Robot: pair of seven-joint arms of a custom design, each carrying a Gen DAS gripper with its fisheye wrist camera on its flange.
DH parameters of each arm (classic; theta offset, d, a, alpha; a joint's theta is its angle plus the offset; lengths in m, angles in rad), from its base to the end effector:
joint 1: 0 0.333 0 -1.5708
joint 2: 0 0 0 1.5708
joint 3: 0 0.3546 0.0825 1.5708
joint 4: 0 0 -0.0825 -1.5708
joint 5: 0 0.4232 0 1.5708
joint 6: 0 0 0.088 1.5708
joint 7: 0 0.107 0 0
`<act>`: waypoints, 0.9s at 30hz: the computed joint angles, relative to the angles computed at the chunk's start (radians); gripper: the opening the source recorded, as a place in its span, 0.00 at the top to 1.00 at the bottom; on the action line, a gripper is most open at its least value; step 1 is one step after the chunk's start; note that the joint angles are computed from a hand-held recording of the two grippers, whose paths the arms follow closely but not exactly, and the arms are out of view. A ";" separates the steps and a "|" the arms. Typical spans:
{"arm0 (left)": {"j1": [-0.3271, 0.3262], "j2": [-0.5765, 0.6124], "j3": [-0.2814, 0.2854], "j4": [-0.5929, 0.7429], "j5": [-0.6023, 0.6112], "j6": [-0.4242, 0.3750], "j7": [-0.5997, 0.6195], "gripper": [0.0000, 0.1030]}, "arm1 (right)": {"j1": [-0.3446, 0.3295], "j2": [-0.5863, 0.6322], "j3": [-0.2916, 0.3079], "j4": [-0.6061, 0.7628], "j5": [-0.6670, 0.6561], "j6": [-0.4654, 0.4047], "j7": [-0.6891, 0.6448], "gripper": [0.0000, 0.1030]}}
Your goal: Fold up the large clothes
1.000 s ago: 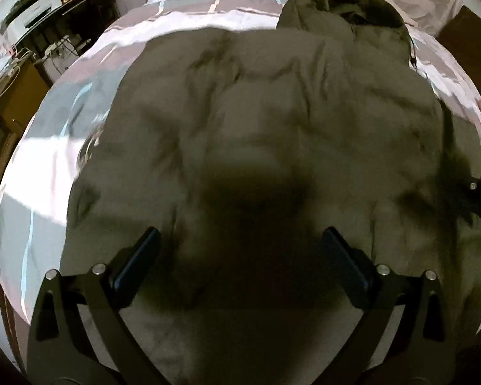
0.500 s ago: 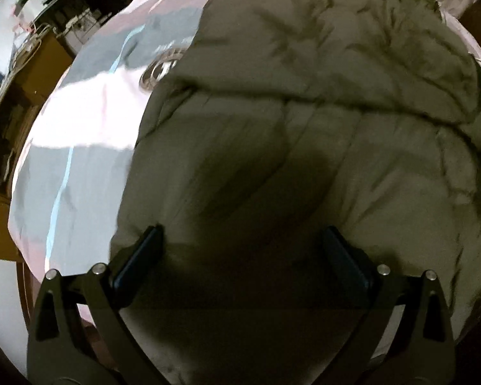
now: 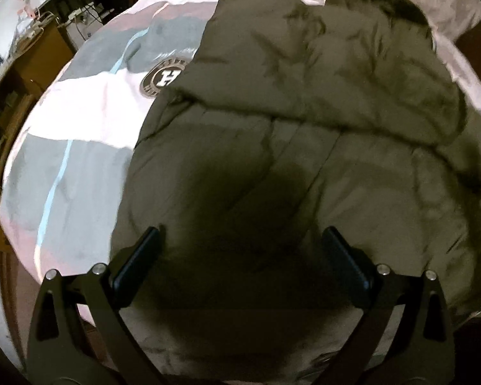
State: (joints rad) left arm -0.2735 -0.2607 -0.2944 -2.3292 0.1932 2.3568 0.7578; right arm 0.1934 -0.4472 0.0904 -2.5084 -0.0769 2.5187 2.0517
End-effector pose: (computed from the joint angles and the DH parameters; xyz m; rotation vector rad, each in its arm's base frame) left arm 0.4331 -0.2809 0.4842 -2.1493 1.8945 -0.3593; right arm 0.4404 0.1319 0.5038 -1.7910 2.0711 -0.3749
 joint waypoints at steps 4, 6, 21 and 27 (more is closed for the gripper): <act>-0.011 0.046 0.007 0.033 -0.054 -0.026 0.013 0.02 | -0.070 0.154 -0.049 0.078 -0.015 0.019 0.072 0.29; -0.014 0.052 0.003 0.033 -0.044 -0.038 0.013 0.02 | -0.122 0.248 -0.015 0.141 -0.117 -0.111 0.105 0.31; -0.024 0.028 -0.016 0.053 0.026 -0.024 0.010 0.02 | 0.049 0.323 -0.019 0.229 0.015 0.126 -0.043 0.65; -0.024 0.015 -0.008 0.033 0.023 -0.045 0.035 0.02 | 0.055 0.378 -0.036 0.230 0.158 0.078 -0.078 0.65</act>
State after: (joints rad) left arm -0.2975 -0.2461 -0.3025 -2.2967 0.2163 2.3123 0.7931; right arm 0.2487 -0.0690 0.0547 -2.2782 0.0807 2.5967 1.9732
